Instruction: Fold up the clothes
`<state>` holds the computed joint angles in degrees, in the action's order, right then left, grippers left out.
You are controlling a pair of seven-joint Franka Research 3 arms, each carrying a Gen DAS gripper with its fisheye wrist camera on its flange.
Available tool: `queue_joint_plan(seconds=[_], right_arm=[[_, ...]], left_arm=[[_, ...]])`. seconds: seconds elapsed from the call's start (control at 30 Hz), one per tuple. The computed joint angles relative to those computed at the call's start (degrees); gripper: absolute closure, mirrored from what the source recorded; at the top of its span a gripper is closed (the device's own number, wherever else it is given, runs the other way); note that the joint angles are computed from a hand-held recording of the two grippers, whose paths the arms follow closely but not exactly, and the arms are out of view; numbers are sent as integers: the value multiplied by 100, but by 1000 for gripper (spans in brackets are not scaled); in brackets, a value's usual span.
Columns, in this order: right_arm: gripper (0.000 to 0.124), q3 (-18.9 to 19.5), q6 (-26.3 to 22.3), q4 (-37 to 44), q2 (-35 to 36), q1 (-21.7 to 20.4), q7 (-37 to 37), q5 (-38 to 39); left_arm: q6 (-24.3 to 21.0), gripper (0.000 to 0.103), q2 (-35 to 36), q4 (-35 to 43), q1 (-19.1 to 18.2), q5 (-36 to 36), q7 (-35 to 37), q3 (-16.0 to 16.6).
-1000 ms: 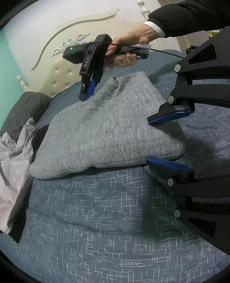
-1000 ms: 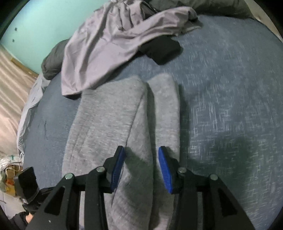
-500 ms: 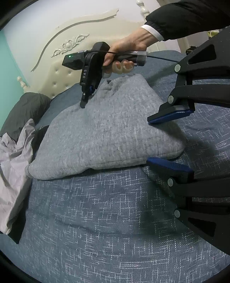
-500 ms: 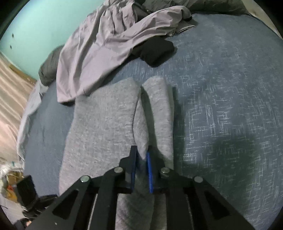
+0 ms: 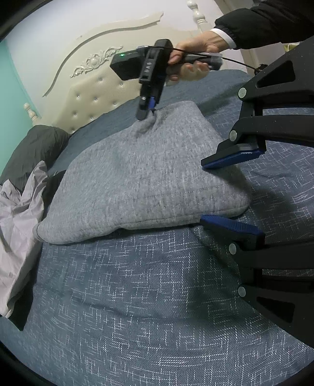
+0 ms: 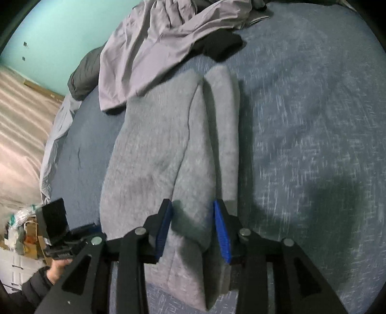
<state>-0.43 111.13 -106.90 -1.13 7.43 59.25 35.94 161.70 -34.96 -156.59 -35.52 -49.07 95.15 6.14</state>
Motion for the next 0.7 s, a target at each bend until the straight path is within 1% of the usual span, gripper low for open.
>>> queue_joint_plan(seconds=[0.03,0.1,0.2,0.3,0.33,0.43,0.5,0.6,0.67,0.7], right_arm=[[110,12,134,-79,-34,10,13,-45],[114,-15,319,-183,-60,-10,80,53],[115,-38,604,-390,-168,-24,53,185],[115,-51,542,-444,-138,-26,110,221],[114,-75,495,-440,-118,-44,118,346],[108,-126,384,-424,-90,-116,252,553],[92,-133,368,-421,-126,-145,304,501],[81,-162,253,-386,-146,-191,340,456],[74,-184,142,-356,-135,-225,355,488],[74,-195,61,-335,-108,-240,361,559]], left_arm=[[4,60,7,1,0,-4,-8,-13],[-22,60,-3,3,21,17,-23,-27],[-33,60,-32,-6,13,11,6,-16],[-48,60,-25,0,32,34,-30,-44],[-63,60,-33,4,20,18,-18,-20],[-182,60,-75,35,47,25,41,36],[-272,60,-109,71,82,22,114,72],[-295,60,-171,107,138,-68,252,134],[-313,59,-143,160,176,-150,295,171],[-378,58,-83,220,154,-235,349,237]])
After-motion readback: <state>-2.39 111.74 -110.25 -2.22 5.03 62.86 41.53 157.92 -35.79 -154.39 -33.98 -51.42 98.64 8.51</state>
